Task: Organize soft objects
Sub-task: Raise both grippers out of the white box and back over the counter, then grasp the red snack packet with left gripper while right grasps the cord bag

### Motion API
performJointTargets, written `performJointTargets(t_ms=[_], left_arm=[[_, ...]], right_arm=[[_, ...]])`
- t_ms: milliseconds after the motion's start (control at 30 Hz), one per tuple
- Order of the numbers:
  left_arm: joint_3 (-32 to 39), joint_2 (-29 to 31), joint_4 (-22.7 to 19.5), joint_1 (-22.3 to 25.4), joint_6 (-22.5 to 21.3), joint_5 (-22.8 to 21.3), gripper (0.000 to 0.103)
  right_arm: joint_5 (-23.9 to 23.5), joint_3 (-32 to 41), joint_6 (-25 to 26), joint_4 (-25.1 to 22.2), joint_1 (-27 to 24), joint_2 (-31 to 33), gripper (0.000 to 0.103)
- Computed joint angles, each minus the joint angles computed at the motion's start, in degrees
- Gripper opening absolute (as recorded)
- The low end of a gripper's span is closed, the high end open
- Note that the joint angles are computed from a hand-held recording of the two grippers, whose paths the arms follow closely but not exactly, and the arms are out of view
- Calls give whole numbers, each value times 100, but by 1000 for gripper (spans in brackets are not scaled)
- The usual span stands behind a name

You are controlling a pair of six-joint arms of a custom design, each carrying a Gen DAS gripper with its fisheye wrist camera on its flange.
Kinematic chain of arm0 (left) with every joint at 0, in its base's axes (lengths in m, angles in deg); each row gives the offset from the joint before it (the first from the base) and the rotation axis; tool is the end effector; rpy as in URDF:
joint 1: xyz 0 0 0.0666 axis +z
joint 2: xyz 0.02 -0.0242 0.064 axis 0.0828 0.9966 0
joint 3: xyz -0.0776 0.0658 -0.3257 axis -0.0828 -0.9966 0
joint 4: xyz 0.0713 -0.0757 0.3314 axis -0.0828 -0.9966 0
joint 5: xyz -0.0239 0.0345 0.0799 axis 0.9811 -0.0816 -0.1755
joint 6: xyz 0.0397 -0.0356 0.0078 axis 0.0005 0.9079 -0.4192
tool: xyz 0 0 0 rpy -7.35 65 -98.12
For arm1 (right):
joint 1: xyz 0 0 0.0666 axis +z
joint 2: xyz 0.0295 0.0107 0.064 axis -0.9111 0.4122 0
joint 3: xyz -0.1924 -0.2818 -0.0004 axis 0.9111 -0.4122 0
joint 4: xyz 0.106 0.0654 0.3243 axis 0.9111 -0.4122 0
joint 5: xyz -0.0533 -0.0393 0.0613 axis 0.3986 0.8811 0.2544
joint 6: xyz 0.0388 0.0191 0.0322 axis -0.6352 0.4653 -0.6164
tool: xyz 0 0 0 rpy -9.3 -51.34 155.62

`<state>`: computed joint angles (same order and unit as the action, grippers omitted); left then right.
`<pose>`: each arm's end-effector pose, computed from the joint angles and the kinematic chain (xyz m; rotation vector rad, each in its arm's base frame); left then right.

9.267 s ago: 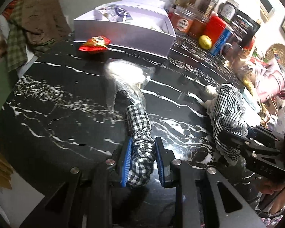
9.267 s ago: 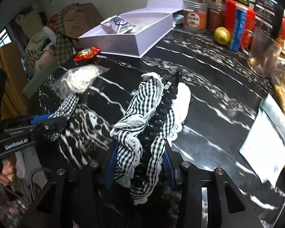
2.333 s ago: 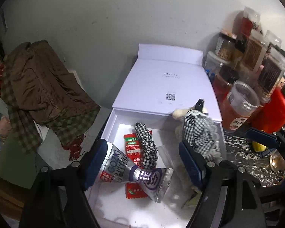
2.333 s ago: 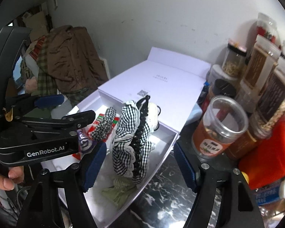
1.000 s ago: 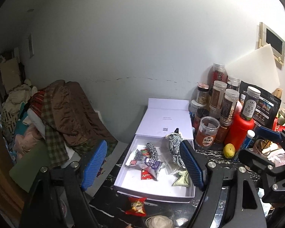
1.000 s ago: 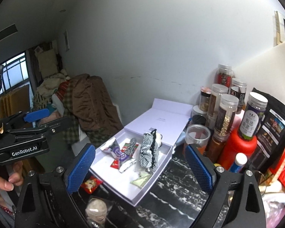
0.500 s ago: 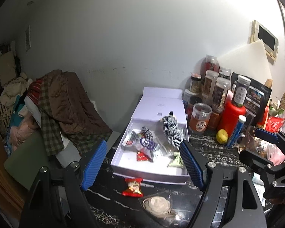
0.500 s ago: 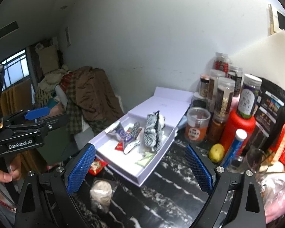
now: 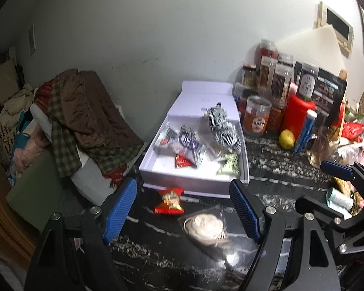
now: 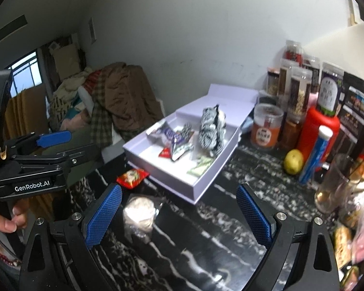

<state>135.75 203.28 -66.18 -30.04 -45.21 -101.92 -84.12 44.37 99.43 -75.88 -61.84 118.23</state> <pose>0.5234 -0.3381 0.3695 -0.2931 2.2577 0.1818 0.5913 0.0586 0.3444 -0.7525 2.1229 0.5321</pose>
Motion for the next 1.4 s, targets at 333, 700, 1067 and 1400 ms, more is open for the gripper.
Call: performJointTargets(t_ms=[333, 700, 1067, 1400], left_arm=[[-995, -314, 198, -35, 377, 316, 79], [-2100, -763, 693, 165, 659, 819, 79], [-2765, -1050, 1127, 491, 810, 995, 79], [-2544, -838, 1341, 701, 321, 1218, 79]], right_arm=[[-89, -446, 311, -217, 150, 52, 96], [27, -271, 515, -584, 420, 380, 96], [616, 548, 676, -993, 922, 1150, 96], [933, 1224, 624, -1507, 1041, 1694, 70]])
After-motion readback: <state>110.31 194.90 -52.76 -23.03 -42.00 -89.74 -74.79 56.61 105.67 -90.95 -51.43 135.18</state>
